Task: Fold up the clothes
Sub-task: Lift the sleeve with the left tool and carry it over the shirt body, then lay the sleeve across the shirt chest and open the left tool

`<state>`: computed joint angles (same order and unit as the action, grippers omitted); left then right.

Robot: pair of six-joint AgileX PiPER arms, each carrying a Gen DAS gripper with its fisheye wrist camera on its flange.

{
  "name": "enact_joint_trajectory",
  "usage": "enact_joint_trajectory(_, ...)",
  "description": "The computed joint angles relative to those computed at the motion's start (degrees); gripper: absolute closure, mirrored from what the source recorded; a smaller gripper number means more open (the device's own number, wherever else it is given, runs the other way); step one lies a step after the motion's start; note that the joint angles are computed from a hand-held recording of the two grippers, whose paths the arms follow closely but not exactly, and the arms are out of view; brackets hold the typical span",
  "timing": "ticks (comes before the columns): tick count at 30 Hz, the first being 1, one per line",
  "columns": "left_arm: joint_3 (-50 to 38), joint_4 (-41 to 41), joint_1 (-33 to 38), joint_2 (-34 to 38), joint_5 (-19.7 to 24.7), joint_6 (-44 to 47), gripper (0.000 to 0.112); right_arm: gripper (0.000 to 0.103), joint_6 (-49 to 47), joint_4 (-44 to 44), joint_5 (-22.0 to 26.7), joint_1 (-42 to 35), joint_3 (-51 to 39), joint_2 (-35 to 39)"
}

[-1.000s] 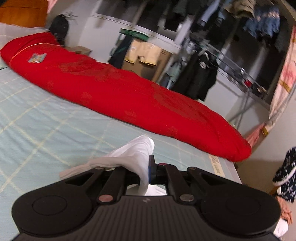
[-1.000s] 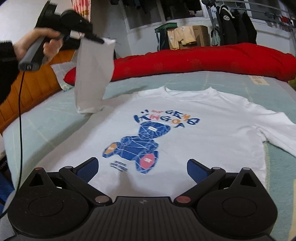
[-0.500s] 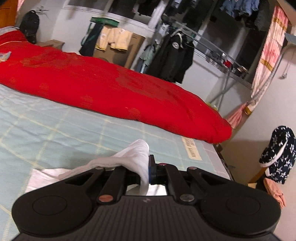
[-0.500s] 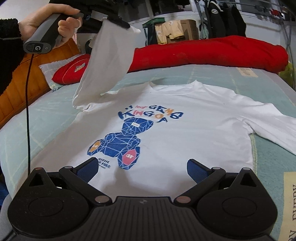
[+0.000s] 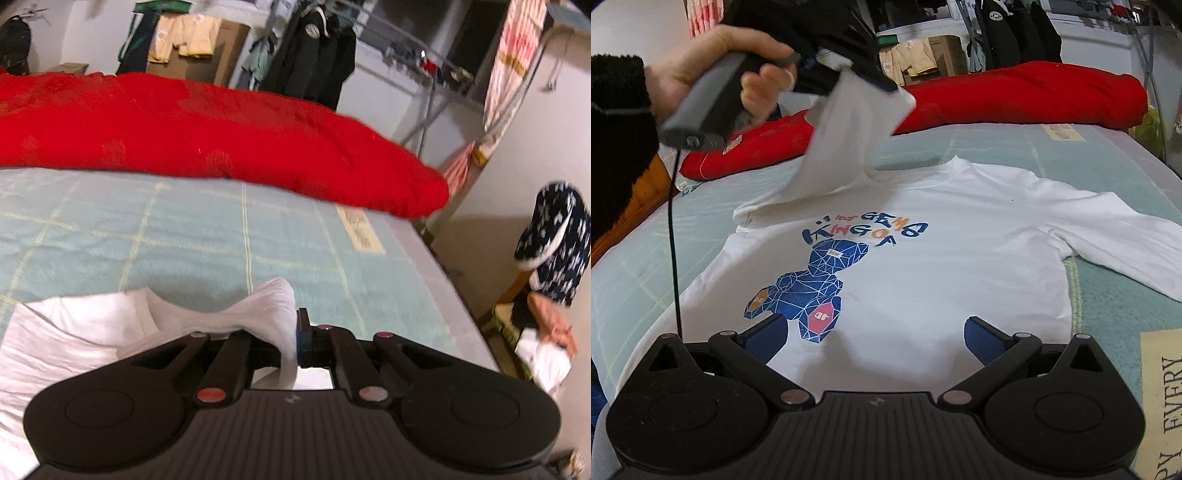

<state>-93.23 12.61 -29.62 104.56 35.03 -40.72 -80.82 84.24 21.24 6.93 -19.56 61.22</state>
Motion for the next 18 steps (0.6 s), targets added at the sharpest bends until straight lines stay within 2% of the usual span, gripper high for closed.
enact_joint_trajectory(7, -0.2, 1.2, -2.5, 3.2, 1.6, 2.5, 0.11, 0.0, 0.6, -0.2, -1.4, 1.1, -0.2, 0.8)
enact_joint_trajectory(11, -2.2, 2.4, -4.4, 5.3, 4.3, 6.5, 0.108, 0.0, 1.2, -0.6, -2.0, 1.5, -0.4, 1.2)
enact_joint_trajectory(13, -3.7, 1.1, -5.0, 6.5, 6.6, 10.6, 0.098, 0.0, 1.0, -0.4, -2.1, 1.6, -0.4, 1.3)
enact_joint_trajectory(18, -6.4, -0.2, -6.7, 8.5, 12.1, 19.5, 0.067, 0.0, 0.9, -0.3, -2.0, 1.1, -0.5, 1.5)
